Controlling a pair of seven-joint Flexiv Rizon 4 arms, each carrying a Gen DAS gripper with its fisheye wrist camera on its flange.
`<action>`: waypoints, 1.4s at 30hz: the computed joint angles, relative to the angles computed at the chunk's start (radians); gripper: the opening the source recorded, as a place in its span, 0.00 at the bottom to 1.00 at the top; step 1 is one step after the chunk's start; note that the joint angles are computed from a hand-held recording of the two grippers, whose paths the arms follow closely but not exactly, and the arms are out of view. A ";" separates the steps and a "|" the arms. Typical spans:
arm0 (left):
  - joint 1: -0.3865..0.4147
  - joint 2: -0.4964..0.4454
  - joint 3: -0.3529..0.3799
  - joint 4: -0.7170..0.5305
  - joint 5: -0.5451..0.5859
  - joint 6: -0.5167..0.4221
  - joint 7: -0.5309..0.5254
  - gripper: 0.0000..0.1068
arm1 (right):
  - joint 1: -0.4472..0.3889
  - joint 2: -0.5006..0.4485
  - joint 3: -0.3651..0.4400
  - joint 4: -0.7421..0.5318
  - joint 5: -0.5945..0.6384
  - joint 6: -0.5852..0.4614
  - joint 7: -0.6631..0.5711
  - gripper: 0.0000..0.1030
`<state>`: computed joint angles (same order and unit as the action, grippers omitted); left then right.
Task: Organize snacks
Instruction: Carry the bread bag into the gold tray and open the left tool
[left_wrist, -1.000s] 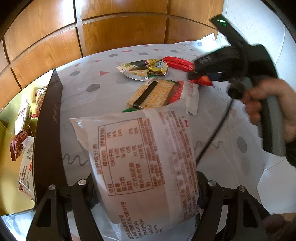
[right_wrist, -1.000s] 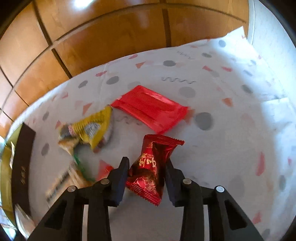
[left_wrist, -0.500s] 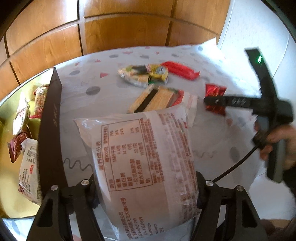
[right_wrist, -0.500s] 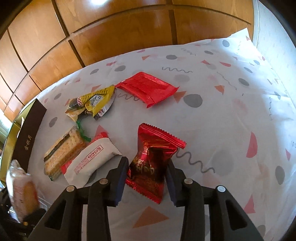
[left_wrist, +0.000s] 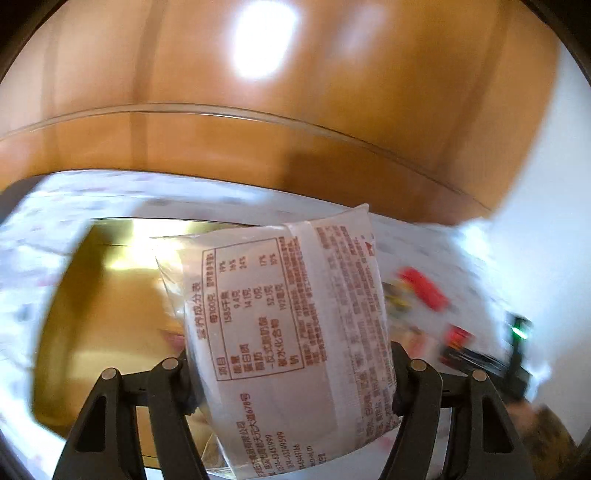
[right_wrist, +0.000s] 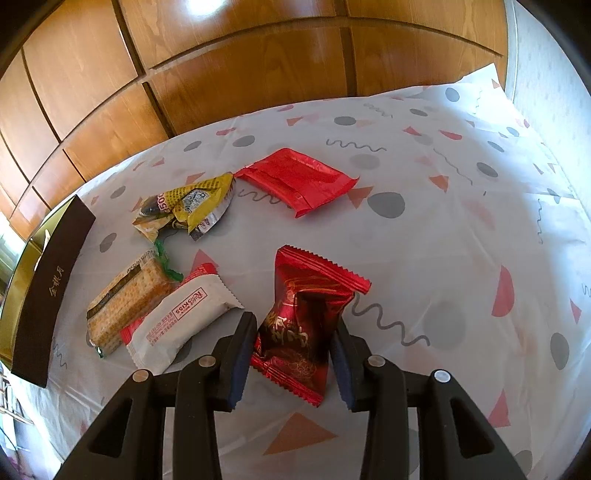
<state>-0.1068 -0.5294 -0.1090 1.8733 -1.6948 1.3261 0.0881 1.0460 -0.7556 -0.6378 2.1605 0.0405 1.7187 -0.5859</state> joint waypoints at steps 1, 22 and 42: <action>0.007 -0.019 0.009 -0.018 0.029 0.023 -0.042 0.67 | 0.003 -0.002 -0.003 0.001 -0.001 0.003 -0.003 0.39; 0.007 -0.446 0.283 -0.486 0.885 0.035 -0.872 0.91 | 0.044 -0.022 -0.054 -0.002 -0.032 -0.032 0.024 0.39; 0.439 -0.189 -0.333 0.102 1.248 0.594 -0.990 0.91 | 0.091 -0.059 -0.094 0.003 0.007 -0.012 0.030 0.40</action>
